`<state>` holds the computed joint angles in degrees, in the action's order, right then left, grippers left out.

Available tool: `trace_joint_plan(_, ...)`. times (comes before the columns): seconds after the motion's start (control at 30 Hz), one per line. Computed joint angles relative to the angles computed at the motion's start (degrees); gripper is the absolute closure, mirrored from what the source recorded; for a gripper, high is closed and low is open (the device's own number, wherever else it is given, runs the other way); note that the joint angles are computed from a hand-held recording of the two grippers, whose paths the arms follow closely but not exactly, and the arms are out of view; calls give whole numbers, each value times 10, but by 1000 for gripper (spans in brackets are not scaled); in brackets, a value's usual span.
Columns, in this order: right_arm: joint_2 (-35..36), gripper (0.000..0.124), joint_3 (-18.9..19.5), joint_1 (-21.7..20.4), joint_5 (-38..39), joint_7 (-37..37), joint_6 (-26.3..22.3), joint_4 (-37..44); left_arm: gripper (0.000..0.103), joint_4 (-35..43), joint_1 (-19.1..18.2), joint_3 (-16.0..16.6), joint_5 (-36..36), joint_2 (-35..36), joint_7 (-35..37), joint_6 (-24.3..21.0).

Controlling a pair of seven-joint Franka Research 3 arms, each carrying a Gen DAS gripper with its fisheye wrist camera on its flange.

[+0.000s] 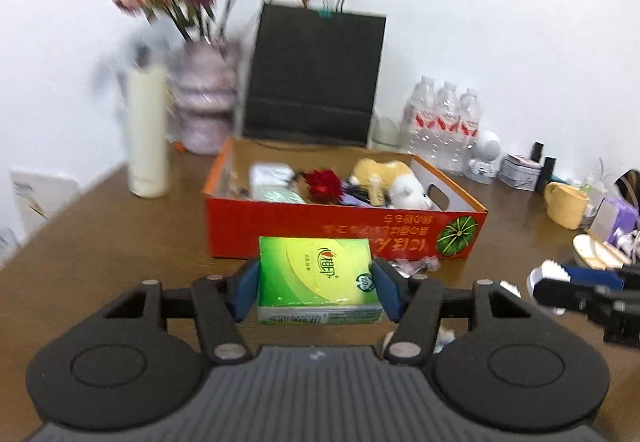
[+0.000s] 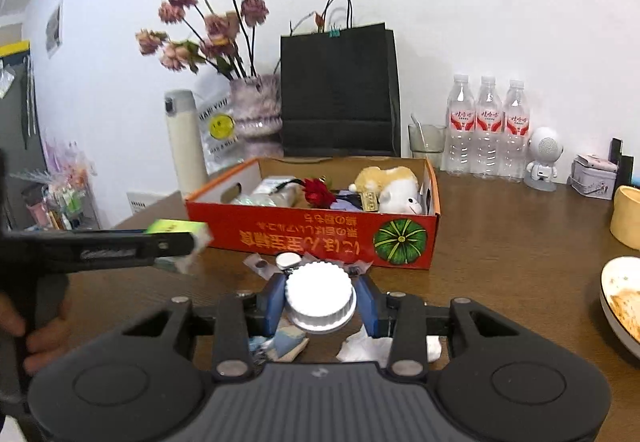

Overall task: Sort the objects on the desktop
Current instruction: 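Carry the tissue pack with left and white lid with right into the box, release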

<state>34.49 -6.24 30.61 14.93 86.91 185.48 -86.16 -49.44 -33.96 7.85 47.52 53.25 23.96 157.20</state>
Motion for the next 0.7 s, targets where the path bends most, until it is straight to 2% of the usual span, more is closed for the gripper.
trace_joint_plan(0.07,-15,87,25,-12,4,-5,21,-27,42,-92,-45,53,66,-58,-87,4)
trace_joint_plan(0.13,-27,87,53,-26,10,-14,43,-54,42,-164,-78,80,130,-103,-165,1)
trace_joint_plan(0.3,-57,87,127,-65,14,-35,125,-132,42,-289,-130,105,254,-184,-314,-20)
trace_joint_plan(0.4,-74,87,144,-69,9,-44,194,-185,42,-341,-152,110,325,-224,-386,-48)
trace_joint_plan(0.5,-88,87,158,-78,-2,-38,244,-224,42,-376,-154,100,366,-253,-433,-63)
trace_joint_plan(0.7,-93,87,161,-86,-12,-21,265,-232,42,-371,-119,56,374,-255,-422,-68)
